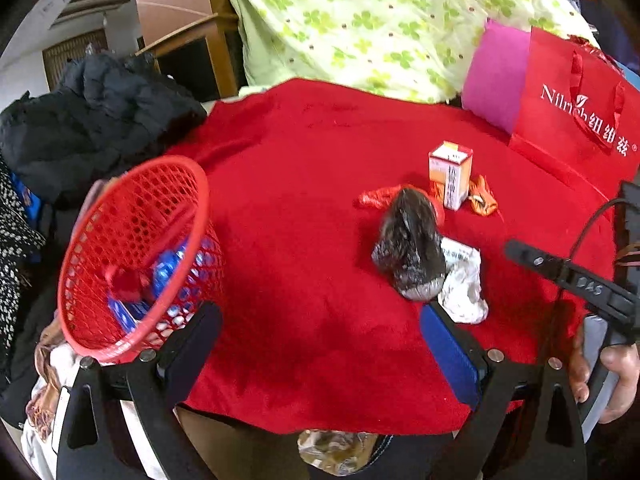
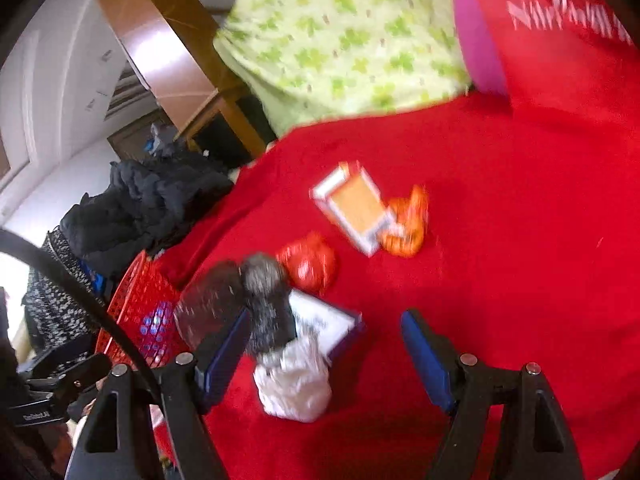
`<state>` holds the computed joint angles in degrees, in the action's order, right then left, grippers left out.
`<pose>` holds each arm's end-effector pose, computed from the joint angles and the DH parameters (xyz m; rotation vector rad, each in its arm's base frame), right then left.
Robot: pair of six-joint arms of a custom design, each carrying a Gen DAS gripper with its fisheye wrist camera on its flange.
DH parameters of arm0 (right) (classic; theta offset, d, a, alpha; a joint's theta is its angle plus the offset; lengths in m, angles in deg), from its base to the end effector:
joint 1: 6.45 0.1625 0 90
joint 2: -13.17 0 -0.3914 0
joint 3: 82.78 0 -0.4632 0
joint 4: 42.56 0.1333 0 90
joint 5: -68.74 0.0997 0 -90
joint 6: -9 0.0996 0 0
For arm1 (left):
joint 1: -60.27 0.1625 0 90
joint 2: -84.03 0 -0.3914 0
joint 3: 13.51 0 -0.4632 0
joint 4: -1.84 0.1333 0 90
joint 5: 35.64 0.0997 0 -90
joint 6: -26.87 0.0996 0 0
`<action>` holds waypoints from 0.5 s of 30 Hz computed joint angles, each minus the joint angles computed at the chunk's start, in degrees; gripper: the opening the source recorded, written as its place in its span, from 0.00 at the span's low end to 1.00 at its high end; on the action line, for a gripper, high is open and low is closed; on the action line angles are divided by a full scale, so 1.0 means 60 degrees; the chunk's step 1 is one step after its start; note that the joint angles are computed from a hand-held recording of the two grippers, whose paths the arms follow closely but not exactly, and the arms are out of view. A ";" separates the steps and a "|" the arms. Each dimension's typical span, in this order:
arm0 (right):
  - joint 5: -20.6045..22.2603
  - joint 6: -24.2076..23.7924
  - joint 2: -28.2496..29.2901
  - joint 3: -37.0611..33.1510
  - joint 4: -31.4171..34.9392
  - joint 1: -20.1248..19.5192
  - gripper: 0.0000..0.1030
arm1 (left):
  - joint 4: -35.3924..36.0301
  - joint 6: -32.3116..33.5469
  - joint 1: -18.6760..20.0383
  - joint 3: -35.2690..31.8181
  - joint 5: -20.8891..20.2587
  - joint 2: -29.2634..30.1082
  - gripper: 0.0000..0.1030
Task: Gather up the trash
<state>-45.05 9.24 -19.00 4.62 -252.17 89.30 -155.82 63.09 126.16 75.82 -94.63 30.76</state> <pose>0.1649 -0.7078 0.0409 -0.2011 -2.3956 1.5244 -0.1330 -0.7492 0.1831 1.0786 2.2435 -0.6257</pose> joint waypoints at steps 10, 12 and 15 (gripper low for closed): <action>0.0234 0.0205 0.0575 -0.1242 0.3223 -0.0035 0.48 | 0.0437 -0.0070 0.0001 -0.0161 -0.0399 0.0034 0.96; -0.0188 0.0281 0.0733 -0.1557 0.3830 -0.0005 0.40 | 0.0467 -0.0011 -0.0029 -0.0225 -0.0579 0.0079 0.96; -0.0127 0.0291 0.0703 -0.1464 0.3720 -0.0017 0.35 | 0.0557 0.0065 -0.0082 -0.0384 -0.0760 0.0188 0.96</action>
<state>-45.81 10.99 -14.79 -4.16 -229.85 89.20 -152.47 63.48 125.67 73.51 -99.19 31.89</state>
